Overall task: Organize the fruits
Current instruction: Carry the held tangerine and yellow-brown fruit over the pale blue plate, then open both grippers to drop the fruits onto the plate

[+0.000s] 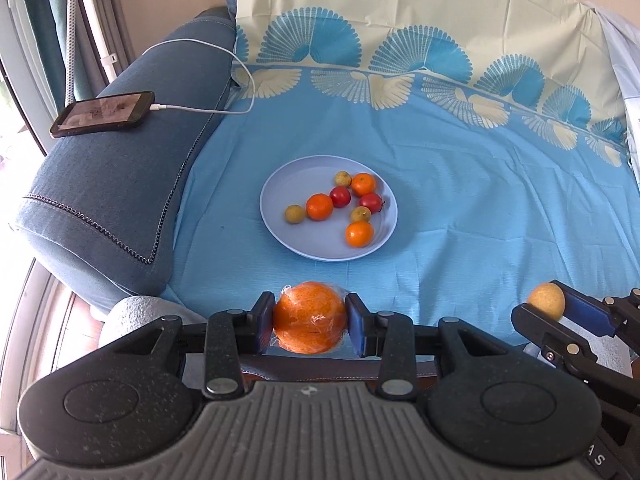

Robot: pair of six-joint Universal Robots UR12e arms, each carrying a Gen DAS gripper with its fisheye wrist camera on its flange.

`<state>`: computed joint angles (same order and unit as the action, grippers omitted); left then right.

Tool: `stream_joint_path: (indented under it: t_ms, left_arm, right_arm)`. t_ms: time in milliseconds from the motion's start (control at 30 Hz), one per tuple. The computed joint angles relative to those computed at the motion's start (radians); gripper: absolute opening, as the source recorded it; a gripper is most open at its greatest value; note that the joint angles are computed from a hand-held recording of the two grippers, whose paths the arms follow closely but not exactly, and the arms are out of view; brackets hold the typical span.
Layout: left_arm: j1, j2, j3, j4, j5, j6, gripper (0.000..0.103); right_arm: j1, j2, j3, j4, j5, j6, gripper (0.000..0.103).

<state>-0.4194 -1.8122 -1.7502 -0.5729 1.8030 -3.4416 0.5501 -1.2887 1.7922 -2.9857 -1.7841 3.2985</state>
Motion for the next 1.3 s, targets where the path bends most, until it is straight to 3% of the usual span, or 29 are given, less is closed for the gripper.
stream_joint_path:
  t_ms: [533, 1300]
  left_arm:
    - [0.031, -0.044, 0.044, -0.034, 0.001, -0.007, 0.042]
    - [0.104, -0.335, 0.348, -0.109, -0.027, 0.079, 0.042]
  right_arm:
    - [-0.011, 0.033, -0.045, 0.067, 0.016, 0.007, 0.03]
    - [-0.096, 0.321, -0.37, 0.234, 0.142, -0.028, 0.03]
